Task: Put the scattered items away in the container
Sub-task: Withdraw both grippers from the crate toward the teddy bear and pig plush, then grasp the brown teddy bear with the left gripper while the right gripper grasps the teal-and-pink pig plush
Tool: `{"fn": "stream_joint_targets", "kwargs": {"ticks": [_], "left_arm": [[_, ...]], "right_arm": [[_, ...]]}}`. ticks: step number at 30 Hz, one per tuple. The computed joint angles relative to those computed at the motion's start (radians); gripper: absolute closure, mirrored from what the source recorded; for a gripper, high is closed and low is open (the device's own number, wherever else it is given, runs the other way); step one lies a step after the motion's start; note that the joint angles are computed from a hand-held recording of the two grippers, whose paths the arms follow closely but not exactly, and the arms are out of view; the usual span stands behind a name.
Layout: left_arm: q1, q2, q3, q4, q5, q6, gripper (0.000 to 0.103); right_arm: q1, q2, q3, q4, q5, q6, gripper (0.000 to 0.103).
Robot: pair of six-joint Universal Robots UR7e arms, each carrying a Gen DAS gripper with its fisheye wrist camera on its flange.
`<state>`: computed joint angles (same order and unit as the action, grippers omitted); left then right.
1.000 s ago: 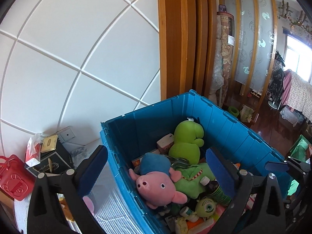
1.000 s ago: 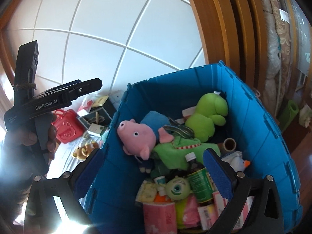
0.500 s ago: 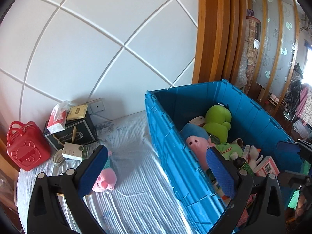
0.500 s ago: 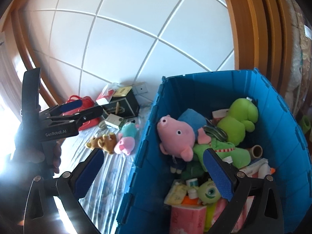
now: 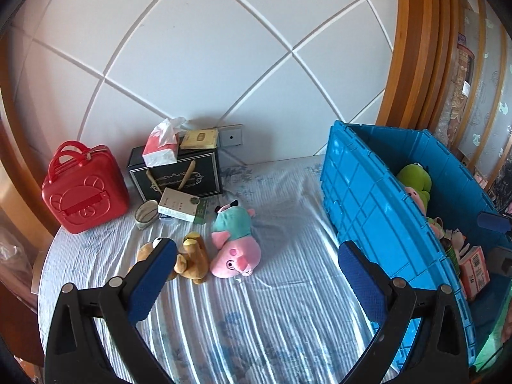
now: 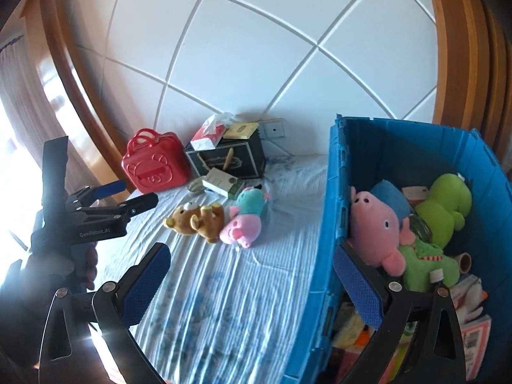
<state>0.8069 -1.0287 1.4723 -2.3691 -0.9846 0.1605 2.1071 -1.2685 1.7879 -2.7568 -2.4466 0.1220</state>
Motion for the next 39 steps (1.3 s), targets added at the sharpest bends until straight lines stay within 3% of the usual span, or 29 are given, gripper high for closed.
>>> {"fn": "stream_joint_targets", "kwargs": {"ticks": [9, 18, 32, 39], "left_arm": [[0.094, -0.029, -0.011, 0.047, 0.026, 0.046, 0.001], [0.193, 0.010, -0.069, 0.055, 0.044, 0.147, 0.001], [0.354, 0.207, -0.200, -0.072, 0.005, 0.513, 0.001], [0.402, 0.343, -0.271, -0.215, 0.037, 0.816, 0.001]], "right_arm": [[0.001, 0.144, -0.088, 0.014, 0.009, 0.041, 0.000], [-0.030, 0.266, -0.171, 0.032, 0.007, 0.071, 0.000], [-0.186, 0.435, -0.273, 0.059, 0.040, 0.125, 0.000], [-0.271, 0.525, -0.359, 0.068, 0.052, 0.114, 0.000]]}}
